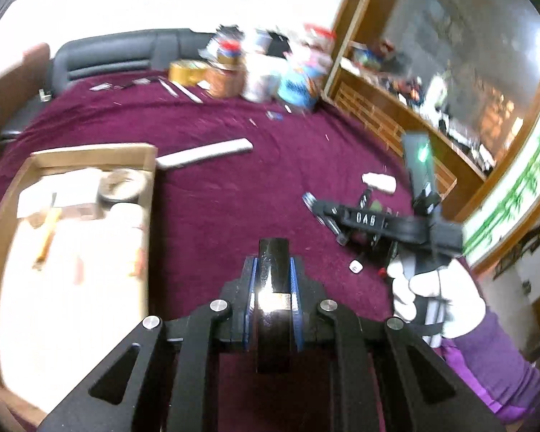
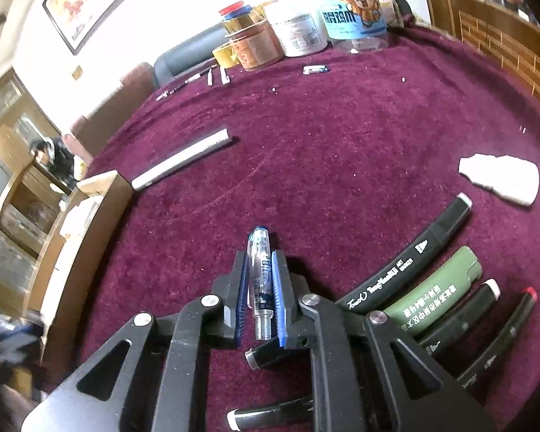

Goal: Organize rigid objects
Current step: 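Carry the lipstick and clear pen into the box with both tools and release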

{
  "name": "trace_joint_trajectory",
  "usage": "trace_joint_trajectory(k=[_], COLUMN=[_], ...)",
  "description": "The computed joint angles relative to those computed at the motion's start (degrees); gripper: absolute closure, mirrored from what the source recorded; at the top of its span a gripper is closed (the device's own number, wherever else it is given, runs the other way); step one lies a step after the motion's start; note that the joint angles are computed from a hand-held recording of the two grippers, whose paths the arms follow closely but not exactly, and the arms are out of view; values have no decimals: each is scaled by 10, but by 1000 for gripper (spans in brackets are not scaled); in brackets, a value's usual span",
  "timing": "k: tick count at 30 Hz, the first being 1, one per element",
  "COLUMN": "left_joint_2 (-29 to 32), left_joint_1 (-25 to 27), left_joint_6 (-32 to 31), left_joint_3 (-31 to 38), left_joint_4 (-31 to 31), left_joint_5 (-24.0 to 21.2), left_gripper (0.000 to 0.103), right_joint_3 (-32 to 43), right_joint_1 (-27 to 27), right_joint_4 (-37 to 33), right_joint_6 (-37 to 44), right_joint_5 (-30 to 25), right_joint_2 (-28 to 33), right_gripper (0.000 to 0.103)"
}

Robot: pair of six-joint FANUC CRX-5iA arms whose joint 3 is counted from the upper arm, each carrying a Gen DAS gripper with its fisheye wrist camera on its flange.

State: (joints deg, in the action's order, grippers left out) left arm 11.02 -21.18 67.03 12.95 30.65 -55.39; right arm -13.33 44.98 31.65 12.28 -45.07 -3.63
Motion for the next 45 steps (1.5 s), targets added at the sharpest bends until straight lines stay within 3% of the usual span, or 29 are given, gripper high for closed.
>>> trace_joint_trajectory(k=[5,9,13,20,24,29,33,40,42,45], left_joint_2=[-59,-69,-55,-10,29,107,159,203,208,175], left_joint_1=[63,113,152,174,164,152,144,136,142,156], left_joint_6=[3,36,62,82,100,141,172,215,222,198], left_joint_3=[-44,-52,-49,-17,41,146,217,300,301,241], left_joint_4=[-9,-33,-41,-53,-89,-127,-150,-190,-171,-116], left_joint_5=[31,29,13,-15,-51,-127,-180,-215,-213,-173], left_gripper=[89,89,89,89,89,89,89,86,80,64], right_joint_3=[61,101,95,107,158,250,317,430,462,502], right_joint_1=[19,28,39,54,62,66,64,58,55,58], right_joint_4=[-12,-22,0,16,-29,-116,-177,-248,-258,-252], right_joint_6=[20,54,32,12,66,153,211,277,290,291], right_joint_5=[-96,-154,-154,-88,-56,-46,-55,-103,-123,-154], right_joint_2=[37,61,51,32,56,117,166,253,277,309], right_gripper=[93,95,95,95,94,94,94,94,94,94])
